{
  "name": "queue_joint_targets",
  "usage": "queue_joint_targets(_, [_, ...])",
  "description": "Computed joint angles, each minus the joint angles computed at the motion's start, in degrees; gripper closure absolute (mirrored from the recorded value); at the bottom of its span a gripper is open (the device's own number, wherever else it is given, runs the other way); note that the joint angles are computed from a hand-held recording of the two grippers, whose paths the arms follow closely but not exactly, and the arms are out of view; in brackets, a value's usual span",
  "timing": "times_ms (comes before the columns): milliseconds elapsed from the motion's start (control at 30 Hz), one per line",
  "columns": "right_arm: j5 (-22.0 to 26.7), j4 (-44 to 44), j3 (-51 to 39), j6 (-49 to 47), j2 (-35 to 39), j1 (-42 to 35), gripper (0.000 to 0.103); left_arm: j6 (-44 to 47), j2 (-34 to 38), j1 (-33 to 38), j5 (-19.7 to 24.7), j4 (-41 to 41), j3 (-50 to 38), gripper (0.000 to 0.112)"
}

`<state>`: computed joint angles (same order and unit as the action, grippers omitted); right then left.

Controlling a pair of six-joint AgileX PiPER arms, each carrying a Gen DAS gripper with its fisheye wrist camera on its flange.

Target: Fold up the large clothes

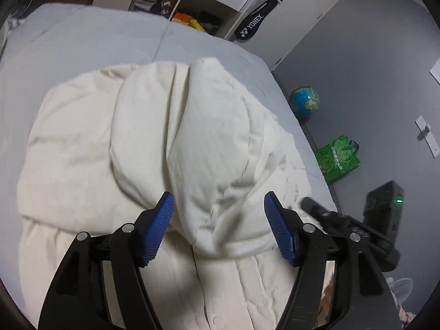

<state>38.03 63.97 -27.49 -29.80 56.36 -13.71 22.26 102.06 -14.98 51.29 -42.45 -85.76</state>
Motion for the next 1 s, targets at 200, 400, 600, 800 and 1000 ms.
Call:
queue_joint_targets(200, [3.0,5.6,-5.0,-4.0,4.7,1.9,0.044,-0.1,5.7,1.8,4.5,-2.0,-7.6,0.093])
queue_joint_targets(400, [-4.1,3.5,-9.5,-1.2,12.0,12.4,0.054,-2.7,6.8,5.5,7.4,-1.6,-4.2,0.100])
queue_joint_targets(600, [-12.1,-9.8,-7.8,9.8,16.4,24.4,0.065,-2.9,8.4,8.0,8.0,-3.9,-1.3,0.099])
queue_joint_targets(800, [-9.0,2.9,-2.6,-3.7,15.0,19.8,0.072,-2.4,8.9,8.5,7.6,-3.9,-0.1,0.096])
queue_joint_targets(1000, [-1.2,9.9,-3.9,-6.7,12.3,10.0,0.046,-4.5,8.8,6.6,6.7,-2.2,-0.8,0.096])
